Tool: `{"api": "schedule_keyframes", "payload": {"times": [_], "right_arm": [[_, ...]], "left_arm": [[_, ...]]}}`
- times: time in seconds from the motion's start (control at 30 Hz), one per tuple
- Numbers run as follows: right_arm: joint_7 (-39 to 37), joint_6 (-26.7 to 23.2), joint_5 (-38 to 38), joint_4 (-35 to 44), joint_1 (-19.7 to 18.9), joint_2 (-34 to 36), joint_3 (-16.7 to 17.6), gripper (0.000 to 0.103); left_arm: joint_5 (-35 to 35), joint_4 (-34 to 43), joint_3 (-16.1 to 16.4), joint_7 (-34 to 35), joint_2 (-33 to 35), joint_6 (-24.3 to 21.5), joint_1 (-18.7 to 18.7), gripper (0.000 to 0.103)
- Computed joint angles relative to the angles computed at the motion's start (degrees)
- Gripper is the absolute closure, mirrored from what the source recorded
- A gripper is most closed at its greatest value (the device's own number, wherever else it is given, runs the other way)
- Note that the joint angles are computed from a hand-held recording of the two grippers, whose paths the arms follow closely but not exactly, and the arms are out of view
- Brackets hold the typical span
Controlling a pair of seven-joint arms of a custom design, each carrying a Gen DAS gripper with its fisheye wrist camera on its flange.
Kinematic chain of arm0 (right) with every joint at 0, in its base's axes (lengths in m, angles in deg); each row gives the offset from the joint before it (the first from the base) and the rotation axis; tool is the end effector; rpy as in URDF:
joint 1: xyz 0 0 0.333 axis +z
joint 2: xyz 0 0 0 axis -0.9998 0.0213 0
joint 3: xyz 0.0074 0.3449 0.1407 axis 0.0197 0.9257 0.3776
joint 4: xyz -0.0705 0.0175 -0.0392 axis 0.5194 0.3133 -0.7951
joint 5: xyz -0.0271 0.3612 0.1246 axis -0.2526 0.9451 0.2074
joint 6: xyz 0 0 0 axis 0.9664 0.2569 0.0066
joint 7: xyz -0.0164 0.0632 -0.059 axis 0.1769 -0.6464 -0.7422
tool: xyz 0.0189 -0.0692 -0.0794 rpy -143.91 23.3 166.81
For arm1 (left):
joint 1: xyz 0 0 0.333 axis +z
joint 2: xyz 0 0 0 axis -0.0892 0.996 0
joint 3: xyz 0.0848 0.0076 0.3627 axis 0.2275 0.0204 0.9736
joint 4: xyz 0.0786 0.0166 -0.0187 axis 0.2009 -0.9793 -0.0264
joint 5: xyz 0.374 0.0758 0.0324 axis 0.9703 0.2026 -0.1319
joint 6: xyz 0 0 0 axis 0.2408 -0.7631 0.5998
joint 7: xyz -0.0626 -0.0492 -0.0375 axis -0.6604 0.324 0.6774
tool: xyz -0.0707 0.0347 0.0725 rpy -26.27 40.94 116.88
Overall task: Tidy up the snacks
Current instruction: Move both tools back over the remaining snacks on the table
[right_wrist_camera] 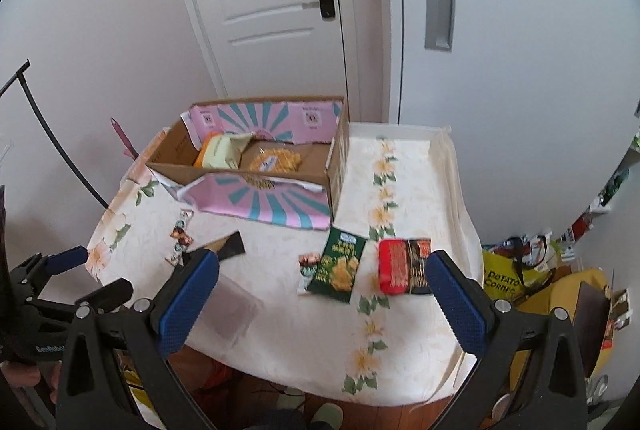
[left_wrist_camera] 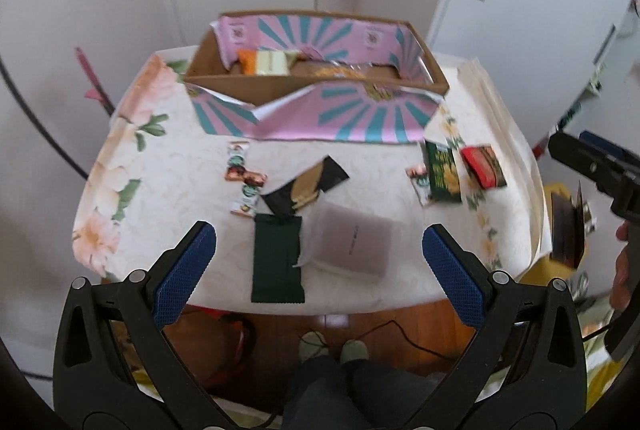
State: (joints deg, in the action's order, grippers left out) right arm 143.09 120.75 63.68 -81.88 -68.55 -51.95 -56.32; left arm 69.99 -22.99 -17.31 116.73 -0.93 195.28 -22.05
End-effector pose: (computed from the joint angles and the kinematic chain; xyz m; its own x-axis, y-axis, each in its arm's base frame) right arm 0.6383 0.2606 0.5527 0.3385 -0.9308 -0.1381 -0.7475 -0.1768 -0.6403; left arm 0.5777 -0.3000 0.5113 0.0830 -0.9945 0.0643 -0.8254 -0.1047 -0.5547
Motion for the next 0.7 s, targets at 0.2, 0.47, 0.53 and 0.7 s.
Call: {"api": "schedule_keyframes", "payload": {"times": [0.2, 0.47, 0.53, 0.7], "right_arm": [[3.1, -0.2, -1.6, -2.0, 0.6, 0.1, -1.1, 0.000], [5.4, -1.0, -1.9, -1.7, 0.5, 2.8, -1.3, 0.000], [5.8, -1.3, -2.1, -1.3, 0.6, 3.6, -1.4, 0.000], [4.8, -2.0, -0.3, 0.2, -0.2, 5.7, -0.6, 0.000]], "left_arm": [[-7.9, 2.1, -1.8, 8.2, 5.2, 1.5, 1.7, 0.000], [-13.3, 8.3, -2.0, 17.5, 13.5, -1.4, 0.9, 0.000], [-13.6, 10.0, -1.7, 18.5, 15.1, -2.8, 0.4, 0.000], [-15.2, 12.0, -1.8, 20.2, 17.6, -3.7, 0.6, 0.000]]}}
